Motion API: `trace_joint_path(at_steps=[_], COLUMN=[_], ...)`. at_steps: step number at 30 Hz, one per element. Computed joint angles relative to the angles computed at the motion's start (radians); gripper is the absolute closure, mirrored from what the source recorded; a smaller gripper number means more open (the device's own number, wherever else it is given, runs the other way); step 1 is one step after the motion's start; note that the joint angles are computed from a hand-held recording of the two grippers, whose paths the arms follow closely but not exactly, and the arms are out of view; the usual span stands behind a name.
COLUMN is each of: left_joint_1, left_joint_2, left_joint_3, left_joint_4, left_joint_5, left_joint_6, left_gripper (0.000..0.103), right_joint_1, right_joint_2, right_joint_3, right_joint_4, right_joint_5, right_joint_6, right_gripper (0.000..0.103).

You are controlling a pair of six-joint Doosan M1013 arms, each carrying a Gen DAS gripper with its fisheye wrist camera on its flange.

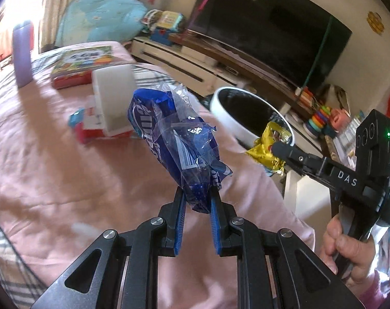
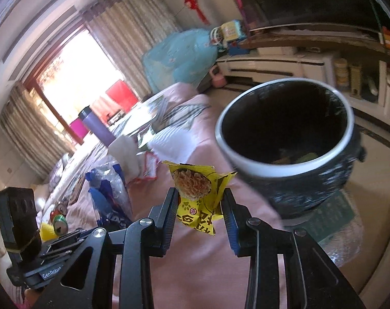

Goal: Collect trash
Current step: 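Carry both items over the bin and open both grippers to release them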

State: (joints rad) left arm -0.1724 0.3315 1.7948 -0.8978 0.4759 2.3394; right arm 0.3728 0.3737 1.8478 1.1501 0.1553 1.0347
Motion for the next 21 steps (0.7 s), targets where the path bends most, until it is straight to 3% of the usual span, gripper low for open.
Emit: trace_joint_path(at_steps=[10, 21], left_joint_1=[-0.028, -0.054], left_joint_2=[0.073, 0.153], left_joint_3=[-0.106, -0.232], left_joint_4=[0.043, 0.111], left_joint_5=[0.062, 0.133], left_joint_6=[-0.007, -0.067], left_gripper=[0.087, 0.087], right_joint_1=[-0.050, -0.088], right_joint_2=[-0.020, -0.014], right_joint_3=[0.030, 0.011], right_joint_4=[-0.017, -0.370], right_joint_5=[-0.053, -0.061], right_joint_6=[0.041, 0.365], right_gripper=[0.068, 0.068])
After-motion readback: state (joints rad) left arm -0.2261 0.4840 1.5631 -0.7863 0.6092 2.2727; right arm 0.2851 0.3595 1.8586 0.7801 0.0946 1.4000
